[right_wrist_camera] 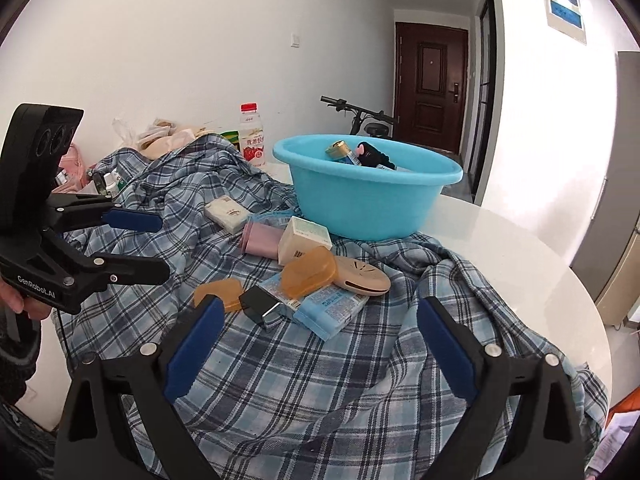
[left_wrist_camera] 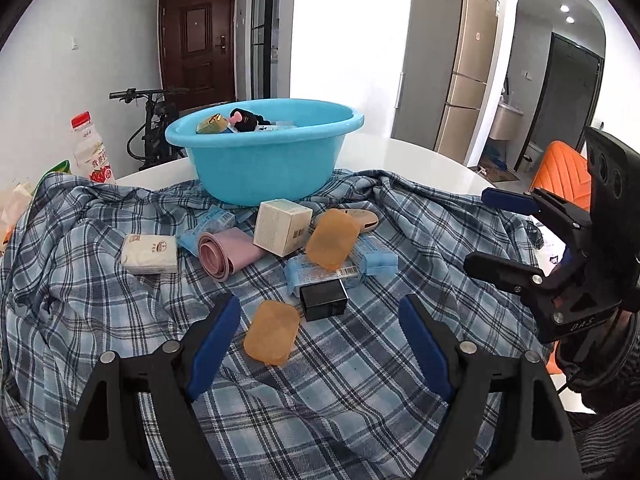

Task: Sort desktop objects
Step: 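Move both open tools back over the shirt toward the orange soap dish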

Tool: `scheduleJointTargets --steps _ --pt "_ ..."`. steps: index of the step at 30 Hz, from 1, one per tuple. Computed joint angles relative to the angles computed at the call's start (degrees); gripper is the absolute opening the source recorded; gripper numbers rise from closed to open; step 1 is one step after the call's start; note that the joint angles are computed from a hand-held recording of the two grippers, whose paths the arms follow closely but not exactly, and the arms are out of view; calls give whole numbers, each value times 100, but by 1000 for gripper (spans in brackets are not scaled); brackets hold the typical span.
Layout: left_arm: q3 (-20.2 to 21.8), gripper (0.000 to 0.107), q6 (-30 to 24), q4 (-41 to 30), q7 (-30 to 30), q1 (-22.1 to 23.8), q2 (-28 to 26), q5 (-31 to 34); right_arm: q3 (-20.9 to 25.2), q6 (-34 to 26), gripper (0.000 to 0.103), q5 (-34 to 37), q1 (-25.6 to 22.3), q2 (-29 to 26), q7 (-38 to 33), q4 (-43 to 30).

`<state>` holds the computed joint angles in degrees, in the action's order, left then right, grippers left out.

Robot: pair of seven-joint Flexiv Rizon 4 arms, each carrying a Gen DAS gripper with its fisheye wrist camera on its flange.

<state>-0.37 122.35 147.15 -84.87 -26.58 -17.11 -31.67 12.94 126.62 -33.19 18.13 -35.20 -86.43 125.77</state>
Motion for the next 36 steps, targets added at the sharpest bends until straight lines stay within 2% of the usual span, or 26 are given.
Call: scheduleJointTargets --steps 2,4,8,18,22,25,27,30,36 --pt "17 85 37 -27 -6 -48 -126 -86 -197 131 97 528 368 18 -291 77" --pt "49 85 12 -59 42 -86 -228 -168 -233 163 97 740 489 -12 -412 102" --pt "85 85 -153 -113 79 -7 -340 -146 -102 -62 97 513 305 -98 -329 71" --pt "174 85 -767 -258 48 512 -436 733 -34 -407 97 516 192 -210 -183 -30" --pt "8 85 -1153 -391 -99 1003 -456 1245 -111 -431 97 674 308 -238 -226 -63" --pt "167 85 -1299 -525 -107 978 -588 1392 -44 -453 97 703 277 -297 -147 -97" --pt "435 85 -1402 -631 -84 717 -718 1279 26 -459 97 636 208 -331 -70 -105" --pt "266 85 -1275 -676 -187 971 -851 1512 3 -443 97 654 231 -334 -44 -91" --pt "357 85 -1301 -784 -212 901 -965 1565 72 -626 97 508 88 -410 131 -195"
